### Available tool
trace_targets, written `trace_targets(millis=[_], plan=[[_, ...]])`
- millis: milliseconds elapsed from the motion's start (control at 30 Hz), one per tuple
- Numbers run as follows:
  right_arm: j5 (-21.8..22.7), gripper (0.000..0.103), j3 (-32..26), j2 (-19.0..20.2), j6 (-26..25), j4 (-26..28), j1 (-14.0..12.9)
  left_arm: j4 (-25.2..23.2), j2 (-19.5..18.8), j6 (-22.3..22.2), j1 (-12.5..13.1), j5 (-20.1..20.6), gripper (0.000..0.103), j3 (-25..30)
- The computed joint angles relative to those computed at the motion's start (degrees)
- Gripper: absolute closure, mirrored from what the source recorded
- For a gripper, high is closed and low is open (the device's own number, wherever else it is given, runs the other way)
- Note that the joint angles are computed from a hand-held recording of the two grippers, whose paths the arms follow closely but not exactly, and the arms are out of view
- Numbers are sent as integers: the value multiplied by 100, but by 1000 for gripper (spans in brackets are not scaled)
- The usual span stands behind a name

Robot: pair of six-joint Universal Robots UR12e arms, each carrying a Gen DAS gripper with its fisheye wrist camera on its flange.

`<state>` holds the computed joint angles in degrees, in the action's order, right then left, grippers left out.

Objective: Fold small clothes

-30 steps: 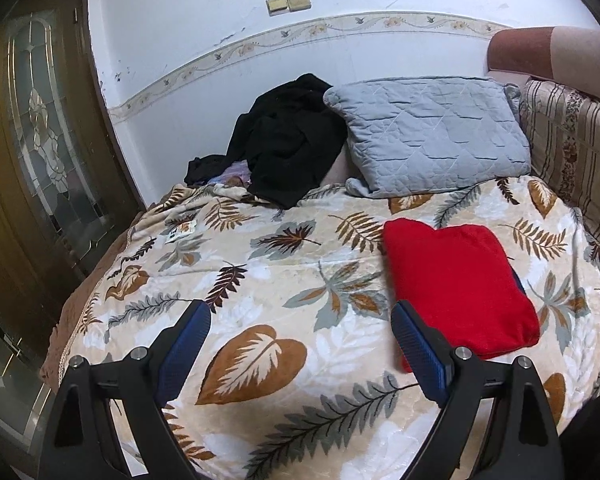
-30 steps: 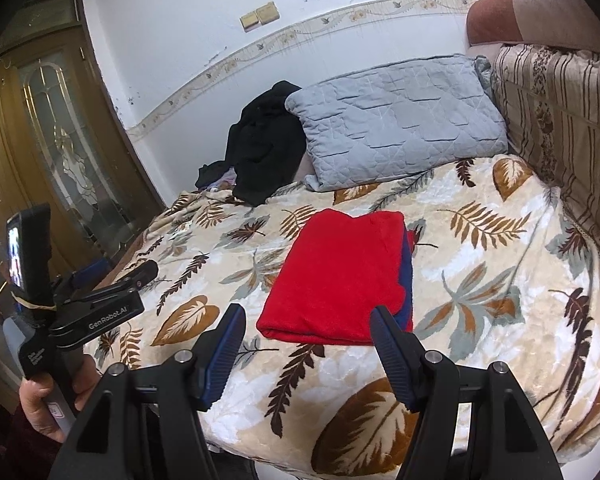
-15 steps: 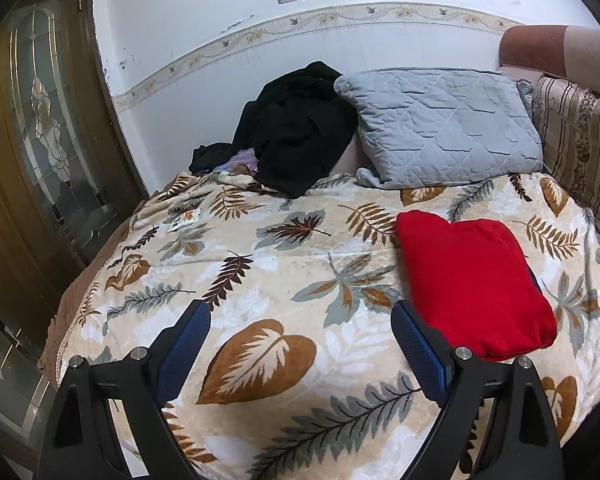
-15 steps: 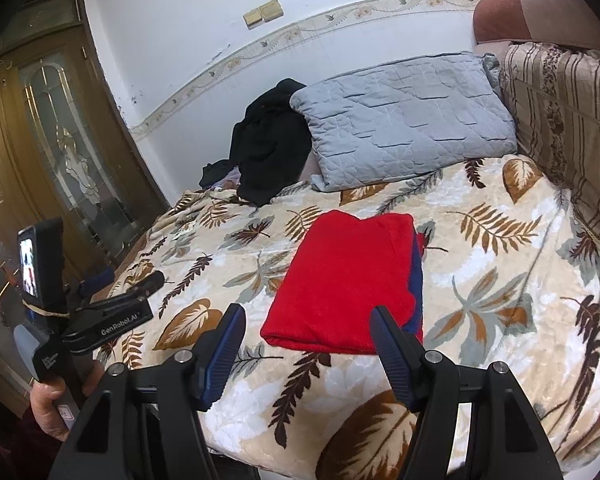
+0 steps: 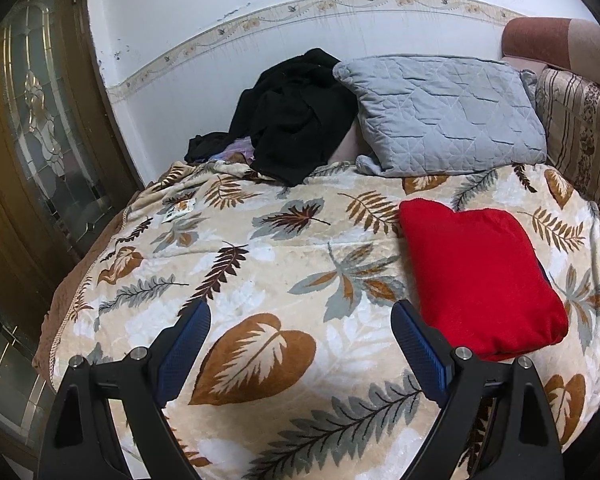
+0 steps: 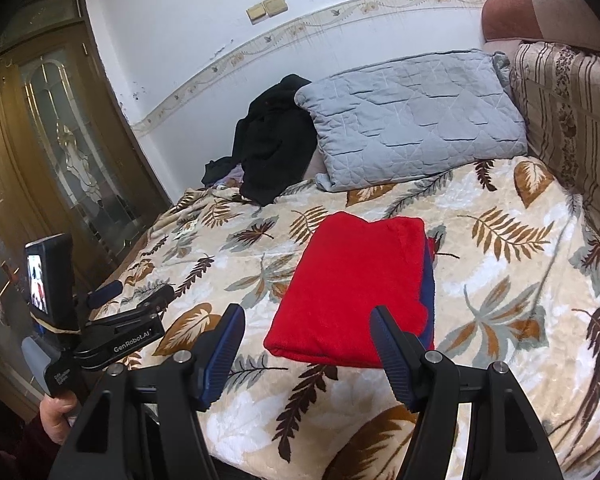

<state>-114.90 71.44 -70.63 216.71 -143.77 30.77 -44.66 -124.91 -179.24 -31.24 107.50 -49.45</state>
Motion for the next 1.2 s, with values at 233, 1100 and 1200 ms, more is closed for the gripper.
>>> trace_targets(millis=[233,1100,1200], plan=[[95,34,-53,50,27,63,-67,-83,-133,65,-12,-6,11,172],[1212,34,352,-49,990,111,-746,-2181,-1203,-27,119,-1375,11,2002],[1697,34,497,-90,1254,3,-939,-2802,-1511,32,135,-1620,11,2585]])
